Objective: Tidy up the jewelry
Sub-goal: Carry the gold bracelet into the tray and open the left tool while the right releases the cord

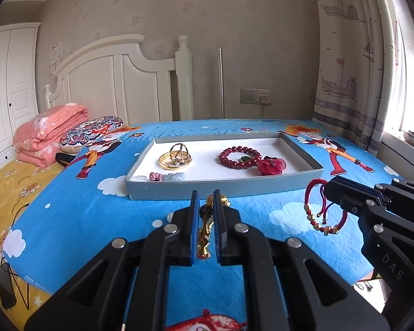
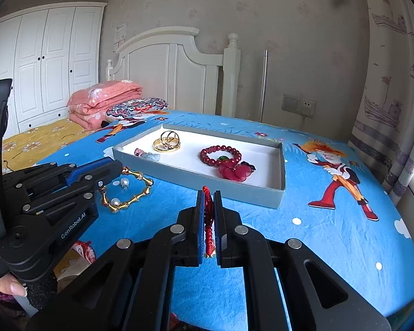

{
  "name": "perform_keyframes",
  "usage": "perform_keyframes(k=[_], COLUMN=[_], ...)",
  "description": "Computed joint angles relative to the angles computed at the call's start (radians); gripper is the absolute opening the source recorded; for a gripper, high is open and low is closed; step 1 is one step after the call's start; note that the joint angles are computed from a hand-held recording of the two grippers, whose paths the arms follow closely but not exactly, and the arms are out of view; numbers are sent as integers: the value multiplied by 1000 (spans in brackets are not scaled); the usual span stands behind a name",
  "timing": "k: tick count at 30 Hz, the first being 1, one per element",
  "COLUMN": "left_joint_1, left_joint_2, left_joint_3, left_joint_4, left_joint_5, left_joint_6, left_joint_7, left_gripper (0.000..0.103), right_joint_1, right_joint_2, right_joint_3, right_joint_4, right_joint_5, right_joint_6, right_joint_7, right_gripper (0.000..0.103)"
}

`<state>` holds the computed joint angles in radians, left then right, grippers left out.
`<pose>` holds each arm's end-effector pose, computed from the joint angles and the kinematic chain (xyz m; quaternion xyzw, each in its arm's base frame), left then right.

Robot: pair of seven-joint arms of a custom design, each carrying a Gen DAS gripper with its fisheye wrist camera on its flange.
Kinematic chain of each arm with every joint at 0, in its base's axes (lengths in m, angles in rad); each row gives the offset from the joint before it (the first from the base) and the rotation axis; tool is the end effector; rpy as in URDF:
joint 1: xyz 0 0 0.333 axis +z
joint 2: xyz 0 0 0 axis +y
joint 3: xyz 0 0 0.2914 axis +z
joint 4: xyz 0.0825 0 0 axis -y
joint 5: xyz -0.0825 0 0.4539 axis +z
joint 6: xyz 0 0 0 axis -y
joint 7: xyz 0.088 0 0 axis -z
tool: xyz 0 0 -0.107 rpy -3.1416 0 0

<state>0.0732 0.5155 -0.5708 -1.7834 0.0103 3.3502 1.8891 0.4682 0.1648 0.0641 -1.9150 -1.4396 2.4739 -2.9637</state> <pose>0.6794 -0.3038 0.3798 -0.3943 0.7439 -0.4690 0.2668 0.5910 0.3500 0.3909 -0.5503 0.6534 -0.4149 0.3131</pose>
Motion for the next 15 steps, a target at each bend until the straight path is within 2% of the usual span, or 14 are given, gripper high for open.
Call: perform_keyframes(k=[5, 15], left_joint_1=[-3, -48], left_joint_2=[2, 24], left_joint_3=[4, 32], left_joint_4=[8, 81], left_joint_5=[-10, -33], left_joint_6=[-8, -21], left_joint_7=[-1, 17], left_gripper=[9, 9], right_joint_1=[5, 6], right_joint_2=[19, 55], right_joint_3=[-3, -23], right_joint_4=[24, 93], right_joint_5=[15, 23], right_joint_6=[-14, -7], right_joint_7=[-12, -22], right_gripper=[7, 7])
